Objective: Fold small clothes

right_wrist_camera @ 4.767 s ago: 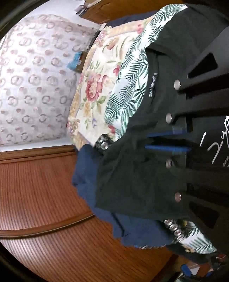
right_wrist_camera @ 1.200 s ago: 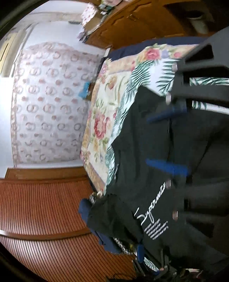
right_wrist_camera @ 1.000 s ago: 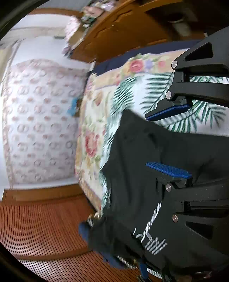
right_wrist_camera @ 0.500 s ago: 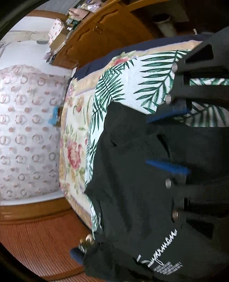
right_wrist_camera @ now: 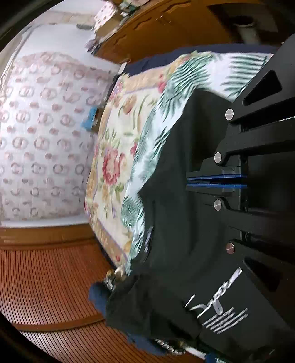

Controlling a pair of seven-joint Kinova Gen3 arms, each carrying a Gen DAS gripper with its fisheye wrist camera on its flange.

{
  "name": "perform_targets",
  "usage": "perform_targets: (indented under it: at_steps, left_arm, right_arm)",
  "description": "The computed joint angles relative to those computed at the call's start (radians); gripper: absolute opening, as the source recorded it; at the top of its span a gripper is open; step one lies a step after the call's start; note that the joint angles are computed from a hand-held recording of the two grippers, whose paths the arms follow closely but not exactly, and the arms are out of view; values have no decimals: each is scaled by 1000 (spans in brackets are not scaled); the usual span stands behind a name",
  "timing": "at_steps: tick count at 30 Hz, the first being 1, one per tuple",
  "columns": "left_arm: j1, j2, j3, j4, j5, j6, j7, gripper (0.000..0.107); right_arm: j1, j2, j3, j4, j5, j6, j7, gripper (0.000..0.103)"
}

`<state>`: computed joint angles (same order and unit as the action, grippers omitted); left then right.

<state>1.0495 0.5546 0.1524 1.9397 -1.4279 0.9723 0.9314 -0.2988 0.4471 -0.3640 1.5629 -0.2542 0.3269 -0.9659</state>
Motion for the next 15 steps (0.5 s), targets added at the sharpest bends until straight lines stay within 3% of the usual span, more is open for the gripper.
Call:
perform_targets:
  at_steps: [2, 6, 9, 10, 13, 15]
  left_arm:
    - [4, -1, 1, 3, 6, 5, 2, 87]
    - [5, -4, 4, 11, 25, 11, 3, 87]
    - [5, -4, 4, 14, 40, 14, -3, 87]
    - [5, -6, 3, 17, 45, 14, -1, 87]
    - [4, -9, -1, 30, 40, 9, 21, 87]
    - [2, -8, -2, 37, 30, 4, 40, 87]
  right_arm:
    - [-24, 5, 6, -22, 8, 17, -6, 3]
    - [-146, 28, 110, -81, 71, 50, -116, 3]
    - [-122, 56, 76, -118, 57, 72, -130, 3]
    - [-102, 59, 56, -125, 40, 79, -125, 8]
    - [-69, 56, 31, -105, 7, 52, -130, 41]
    - [-11, 50, -32, -64, -30, 13, -81, 42]
